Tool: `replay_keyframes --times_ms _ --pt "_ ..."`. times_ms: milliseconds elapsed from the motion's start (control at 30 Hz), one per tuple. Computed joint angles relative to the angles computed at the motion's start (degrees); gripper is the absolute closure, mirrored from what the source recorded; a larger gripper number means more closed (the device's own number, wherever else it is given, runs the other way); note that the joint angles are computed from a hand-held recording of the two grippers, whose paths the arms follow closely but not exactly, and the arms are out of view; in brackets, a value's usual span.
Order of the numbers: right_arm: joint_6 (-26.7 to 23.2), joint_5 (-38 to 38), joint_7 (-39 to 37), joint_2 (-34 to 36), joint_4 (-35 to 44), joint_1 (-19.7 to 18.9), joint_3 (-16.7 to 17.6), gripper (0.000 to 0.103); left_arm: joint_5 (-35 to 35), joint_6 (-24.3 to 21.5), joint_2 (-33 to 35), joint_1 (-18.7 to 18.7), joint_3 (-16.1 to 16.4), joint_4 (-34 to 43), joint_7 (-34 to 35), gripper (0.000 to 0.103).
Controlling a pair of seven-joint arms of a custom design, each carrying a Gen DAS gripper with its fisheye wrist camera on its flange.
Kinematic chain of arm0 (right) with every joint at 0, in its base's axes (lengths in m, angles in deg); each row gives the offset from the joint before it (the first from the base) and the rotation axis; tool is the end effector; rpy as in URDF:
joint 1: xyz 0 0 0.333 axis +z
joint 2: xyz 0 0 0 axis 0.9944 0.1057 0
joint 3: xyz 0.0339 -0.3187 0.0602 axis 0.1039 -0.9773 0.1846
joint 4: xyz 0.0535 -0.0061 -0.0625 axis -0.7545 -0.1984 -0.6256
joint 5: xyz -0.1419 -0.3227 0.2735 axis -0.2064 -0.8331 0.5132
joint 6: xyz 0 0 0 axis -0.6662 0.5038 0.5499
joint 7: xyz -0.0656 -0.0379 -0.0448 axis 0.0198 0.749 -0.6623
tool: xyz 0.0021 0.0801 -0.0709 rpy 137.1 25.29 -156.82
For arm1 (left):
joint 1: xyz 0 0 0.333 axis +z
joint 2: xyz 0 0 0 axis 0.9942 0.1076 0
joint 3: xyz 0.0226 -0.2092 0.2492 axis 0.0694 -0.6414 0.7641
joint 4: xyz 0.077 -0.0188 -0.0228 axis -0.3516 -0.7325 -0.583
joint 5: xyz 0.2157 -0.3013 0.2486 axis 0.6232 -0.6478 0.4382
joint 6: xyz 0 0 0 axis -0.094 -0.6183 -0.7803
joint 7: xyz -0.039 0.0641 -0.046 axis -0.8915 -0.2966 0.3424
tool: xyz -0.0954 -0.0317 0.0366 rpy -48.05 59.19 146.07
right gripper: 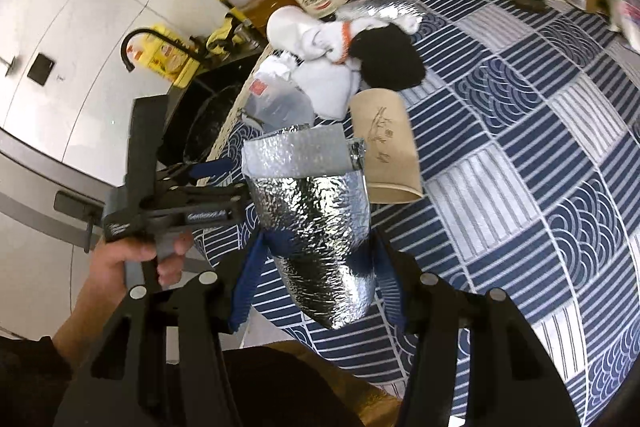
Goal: Collect trash
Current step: 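Grasp the foil-wrapped cup with the right tool while the left tool grasps a crumpled tissue, then carry the tissue and foil cup over the sink bin and open both tools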
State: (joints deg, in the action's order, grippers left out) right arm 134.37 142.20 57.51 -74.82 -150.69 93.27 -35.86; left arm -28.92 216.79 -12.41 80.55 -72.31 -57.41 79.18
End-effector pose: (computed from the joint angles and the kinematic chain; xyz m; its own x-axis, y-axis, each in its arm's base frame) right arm 0.6083 0.1232 0.3731 0.0173 -0.8216 -0.5698 -0.9212 0.2084 -0.3285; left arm 0.7417 -0.1317 0.3411 -0.4324 -0.8979 0.0824 -0.8639 0.3864 -0.3231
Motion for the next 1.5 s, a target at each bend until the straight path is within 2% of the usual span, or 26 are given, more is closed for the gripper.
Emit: replay_keyframes --times_ms 100,233,367,433,600,800,1033,1300,1500 --pt "0.5 1.1 -0.3 -1.2 -1.1 -0.2 -0.4 0.050 1.5 -1.2 1.8 -1.0 0.9 2.0 -2.3 0.013" --pt "0.5 2.8 -1.9 -2.1 -1.9 -0.5 -1.2 0.050 2.1 -3.8 3.4 -1.2 0.8 4.1 -3.8 0.040" --pt "-0.3 3.6 -4.2 -2.5 -2.0 -0.8 -1.8 0.050 1.6 -3.0 3.0 -1.1 0.7 3.6 -5.4 0.054" --pt "-2.1 4.7 -6.2 -1.9 -1.0 -1.2 -2.1 0.050 1.5 -3.0 2.5 -1.2 0.9 3.3 -7.2 0.057" --pt "-4.9 5.5 -8.8 0.5 2.4 -1.9 -1.8 0.050 -0.2 -0.4 -1.1 -0.1 0.6 -0.5 -8.8 0.058" --pt "-6.8 3.8 -8.3 4.5 7.5 -2.2 0.0 0.050 -3.5 -0.1 -4.6 2.6 0.2 -3.1 -6.9 0.058" --pt "-5.6 -3.7 -1.6 12.0 16.9 -0.8 3.2 0.050 -9.6 -2.9 -5.5 7.7 0.3 -2.1 -0.5 0.058" --pt "-3.0 -18.5 13.9 23.1 31.9 3.5 6.4 0.050 -12.7 -7.7 0.8 13.4 1.5 9.1 7.5 0.058" --pt "-3.8 -28.1 24.2 33.9 47.3 7.1 8.1 0.050 -12.6 -12.0 8.8 17.6 1.8 22.6 10.6 0.058"
